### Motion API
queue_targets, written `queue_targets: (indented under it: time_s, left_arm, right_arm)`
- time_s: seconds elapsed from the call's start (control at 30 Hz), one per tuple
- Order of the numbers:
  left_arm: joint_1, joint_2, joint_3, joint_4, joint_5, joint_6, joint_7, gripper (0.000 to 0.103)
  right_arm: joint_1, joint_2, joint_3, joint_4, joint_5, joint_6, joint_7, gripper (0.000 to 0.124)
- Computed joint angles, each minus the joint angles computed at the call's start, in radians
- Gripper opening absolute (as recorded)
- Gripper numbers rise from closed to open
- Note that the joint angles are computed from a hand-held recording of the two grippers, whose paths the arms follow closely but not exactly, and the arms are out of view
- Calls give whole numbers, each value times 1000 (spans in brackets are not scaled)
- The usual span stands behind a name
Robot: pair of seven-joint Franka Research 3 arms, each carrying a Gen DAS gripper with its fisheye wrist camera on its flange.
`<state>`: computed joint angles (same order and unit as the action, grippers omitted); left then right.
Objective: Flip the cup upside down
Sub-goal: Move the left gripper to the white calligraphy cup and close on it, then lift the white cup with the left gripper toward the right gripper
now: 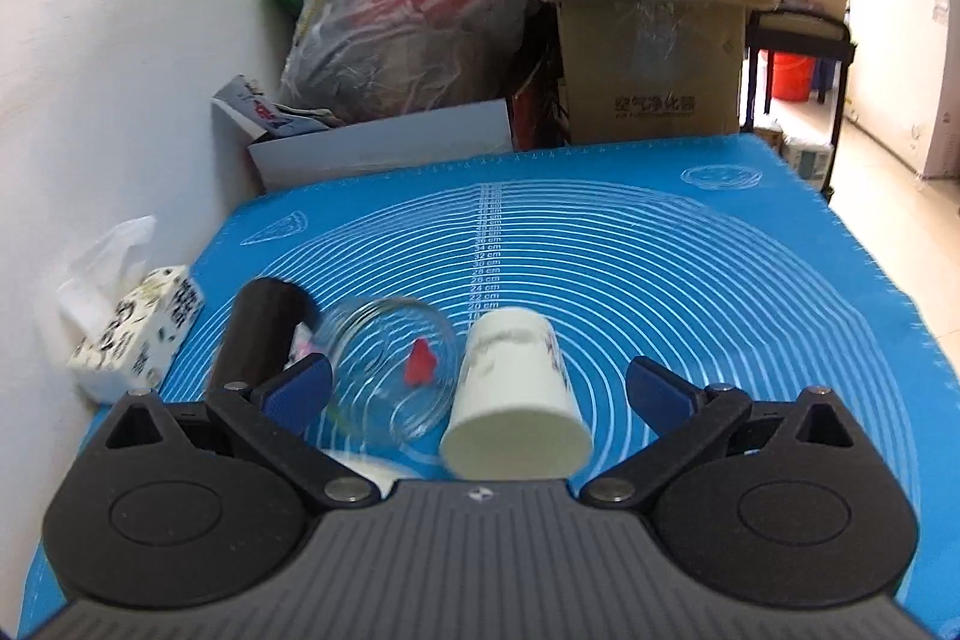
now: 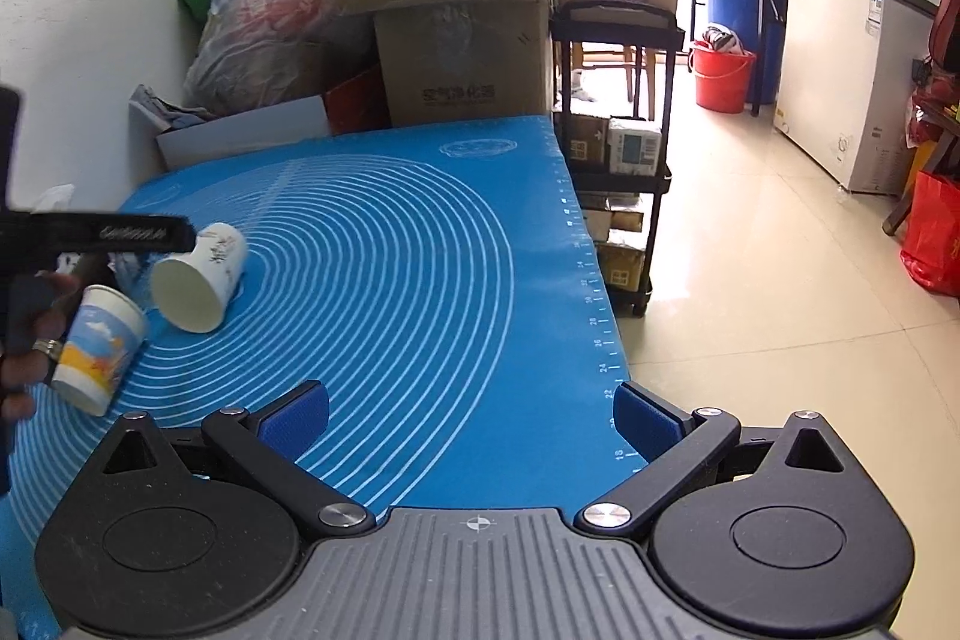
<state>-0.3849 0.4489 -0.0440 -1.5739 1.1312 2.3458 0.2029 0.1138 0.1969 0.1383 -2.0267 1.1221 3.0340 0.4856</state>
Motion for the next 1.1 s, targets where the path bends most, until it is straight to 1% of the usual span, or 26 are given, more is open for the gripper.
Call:
queue_targets:
  time_s: [0.1,0.3,0.37,0.4,0.43,0.57,0.6,0.63,0.67,0.77,0.9,1.1]
  left_arm:
    - [12,79,-1,100,-59,-23,80,103]
    - [-4,176,18,230,-171,-83,197,101]
    - [0,197,16,258,-216,-88,234,86]
    - [12,205,6,268,-256,-83,266,81]
    - [19,211,1,275,-290,-82,286,80]
    - [8,211,24,271,-320,-85,286,73]
    - [7,204,27,262,-324,-83,280,70]
    - [8,196,30,253,-328,-79,273,64]
    - [9,191,32,247,-330,-77,267,61]
    - [32,158,20,205,-355,-23,260,60]
    - [18,143,29,192,-329,-25,252,59]
    - [11,85,18,120,-307,-14,221,58]
  right_arm:
    - [0,28,-5,22,-29,-7,29,102]
    - [-19,52,7,38,-54,-22,54,102]
    - [-25,51,12,36,-53,-25,52,102]
    - [-27,50,13,36,-52,-28,51,102]
    - [-30,49,16,35,-47,-30,45,102]
    - [-35,45,19,36,-23,-30,27,102]
    - [-36,44,20,36,-16,-29,21,102]
    - [-36,43,19,35,-10,-29,17,102]
    - [-35,40,19,32,-4,-28,12,102]
    - [-32,37,15,29,6,-28,3,102]
    - [-27,36,9,29,7,-29,2,102]
    - [-23,16,7,16,27,-27,-10,102]
